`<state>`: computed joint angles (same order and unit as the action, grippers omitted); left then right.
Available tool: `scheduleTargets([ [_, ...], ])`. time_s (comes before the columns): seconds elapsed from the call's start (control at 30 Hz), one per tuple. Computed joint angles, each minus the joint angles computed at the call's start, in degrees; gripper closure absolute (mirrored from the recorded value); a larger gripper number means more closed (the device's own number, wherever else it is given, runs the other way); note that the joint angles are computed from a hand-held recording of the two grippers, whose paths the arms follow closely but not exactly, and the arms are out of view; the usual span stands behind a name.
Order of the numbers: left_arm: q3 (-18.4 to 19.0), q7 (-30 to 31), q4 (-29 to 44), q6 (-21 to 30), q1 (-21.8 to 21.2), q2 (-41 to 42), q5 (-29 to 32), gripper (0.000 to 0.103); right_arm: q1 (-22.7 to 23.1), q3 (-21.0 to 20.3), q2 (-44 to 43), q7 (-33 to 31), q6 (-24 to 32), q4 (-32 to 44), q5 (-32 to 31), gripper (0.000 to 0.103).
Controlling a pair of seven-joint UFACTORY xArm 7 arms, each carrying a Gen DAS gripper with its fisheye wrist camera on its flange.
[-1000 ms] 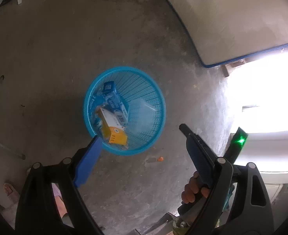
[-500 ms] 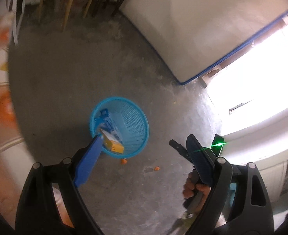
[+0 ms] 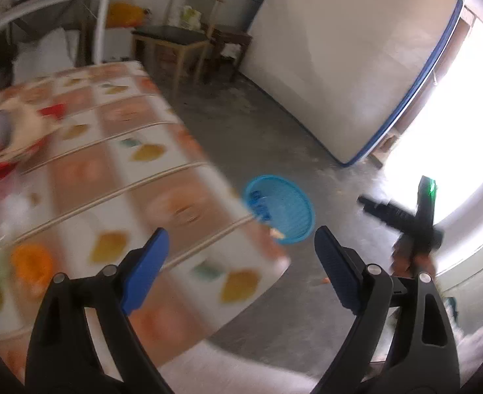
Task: Collect trash
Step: 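Move both tools back over the table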
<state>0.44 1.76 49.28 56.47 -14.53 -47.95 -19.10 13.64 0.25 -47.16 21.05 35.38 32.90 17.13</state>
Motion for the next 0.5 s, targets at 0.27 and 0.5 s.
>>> scheduleTargets([
  [0.27,4.2,1.4,-9.5,5.7,6.2,-18.0,5.5,0.017,13.0,2.2,13.2,-8.9,-2.2,15.7,6.0,0.028],
  [0.5,9.5,2.5,-13.5,9.7,13.5,-27.4,9.9,0.017,21.4,6.9,29.1,-17.9,0.6,31.1,14.9,0.028],
])
